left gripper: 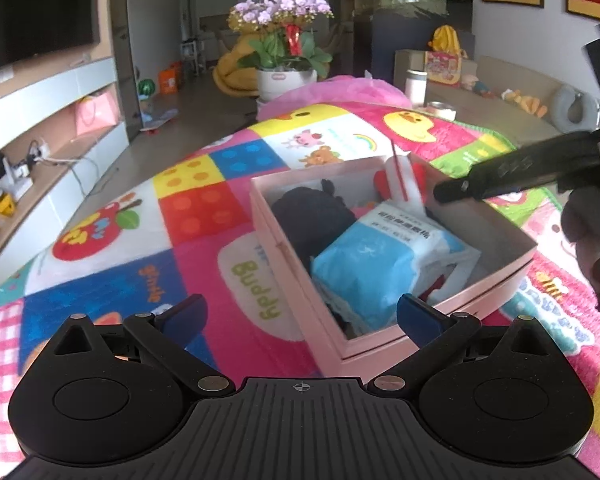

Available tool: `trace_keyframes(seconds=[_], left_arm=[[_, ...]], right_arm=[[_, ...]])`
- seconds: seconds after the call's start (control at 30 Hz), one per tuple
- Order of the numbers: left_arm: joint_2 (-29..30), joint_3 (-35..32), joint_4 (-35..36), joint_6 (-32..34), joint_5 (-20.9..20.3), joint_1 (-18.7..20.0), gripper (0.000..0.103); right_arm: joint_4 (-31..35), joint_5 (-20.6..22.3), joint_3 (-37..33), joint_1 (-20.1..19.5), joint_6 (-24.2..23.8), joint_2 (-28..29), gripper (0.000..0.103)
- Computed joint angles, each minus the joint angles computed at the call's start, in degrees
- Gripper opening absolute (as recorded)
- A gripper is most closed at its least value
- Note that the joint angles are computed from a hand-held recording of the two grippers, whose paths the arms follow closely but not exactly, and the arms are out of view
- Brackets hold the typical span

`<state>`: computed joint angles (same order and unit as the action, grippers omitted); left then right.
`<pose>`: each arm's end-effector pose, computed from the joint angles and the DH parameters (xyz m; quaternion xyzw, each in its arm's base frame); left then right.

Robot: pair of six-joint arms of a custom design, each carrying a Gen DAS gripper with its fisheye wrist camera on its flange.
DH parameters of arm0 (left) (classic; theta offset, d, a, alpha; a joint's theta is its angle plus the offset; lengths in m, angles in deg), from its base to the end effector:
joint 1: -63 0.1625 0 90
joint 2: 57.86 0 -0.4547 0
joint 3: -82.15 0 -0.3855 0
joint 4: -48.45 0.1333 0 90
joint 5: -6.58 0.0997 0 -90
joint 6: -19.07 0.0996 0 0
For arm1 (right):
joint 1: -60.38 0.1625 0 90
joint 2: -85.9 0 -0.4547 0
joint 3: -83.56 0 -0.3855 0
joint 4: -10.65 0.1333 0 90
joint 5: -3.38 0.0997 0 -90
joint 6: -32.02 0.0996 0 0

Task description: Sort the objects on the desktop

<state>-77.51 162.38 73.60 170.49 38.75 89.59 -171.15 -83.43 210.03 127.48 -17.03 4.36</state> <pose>-0.3695 -0.4283 -0.0807 0.2446 0.8400 -0.3702 0.3122 -0.0591 -0.4967 0.3448 0.2183 -0.8909 0.3367 0.2129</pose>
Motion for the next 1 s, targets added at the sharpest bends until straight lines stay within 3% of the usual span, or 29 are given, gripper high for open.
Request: trace_keyframes(seconds=[0.03, 0.07, 0.13, 0.23, 0.33, 0.4, 0.5, 0.57, 0.63, 0.7, 0.77, 0.87, 1.0], left_arm=[[0.10, -0.28, -0.24, 0.01, 0.48, 0.10, 0.103], [0.21, -0.46, -0.47, 0.04, 0.76, 0.15, 0.103], [0.50, -0.90, -0.68, 0.21, 1.34, 0.15, 0.103], [0.51, -0.99, -1.19, 0.85, 2.94, 0.23, 0.103], [0.40, -0.83, -1.57, 0.78, 5.15, 0.58, 0.103], [0.29, -0.41, -1.71, 0.16, 6.34, 0.68, 0.103], [0.27, 0.50, -2.00, -0.56, 5.68, 0.32, 0.103], [-0.06, 1.58, -3.04, -1.15, 4.30, -0.14, 0.103], [-0.55, 2.55, -3.73, -3.05, 3.24, -0.50, 0.103], [-0.53, 2.67, -2.74, -5.67, 1.94, -0.83, 0.103], [-0.54, 2.79, -2.29, -6.72, 0.83, -1.00, 0.103], [-1.13, 3.57, -3.04, -6.85, 0.52, -0.96, 0.103], [-1.90, 4.88, -4.05, -7.08, 0.82, -0.83, 0.103]], right_arm=[[1.29, 1.68, -0.06, -0.66, -0.18, -1.16, 0.059], [0.86, 2.68, 0.02, -1.11, 0.35, -1.83, 0.077], [-0.38, 5.41, -0.06, -2.31, 2.12, -2.42, 0.101], [4.27, 8.04, -2.38, -3.63, 6.09, -2.27, 0.103], [13.29, 14.47, -5.38, -6.66, 10.65, -1.23, 0.103], [17.88, 14.14, -7.51, -6.76, 13.04, 0.15, 0.103], [9.08, 12.48, -6.03, -5.30, 11.93, 1.52, 0.103], [-1.91, 8.58, -4.31, -2.55, 9.55, 3.02, 0.103], [-8.86, 4.64, -3.79, 0.35, 5.29, 4.58, 0.103], [-11.57, 2.61, -3.41, 2.48, 1.48, 5.31, 0.095], [-8.11, -0.22, -4.25, 4.58, -0.12, 5.71, 0.075], [-9.40, -7.62, -5.58, 7.71, 0.57, 9.57, 0.065], [-8.64, -12.64, -7.50, 9.01, 2.69, 13.75, 0.050]])
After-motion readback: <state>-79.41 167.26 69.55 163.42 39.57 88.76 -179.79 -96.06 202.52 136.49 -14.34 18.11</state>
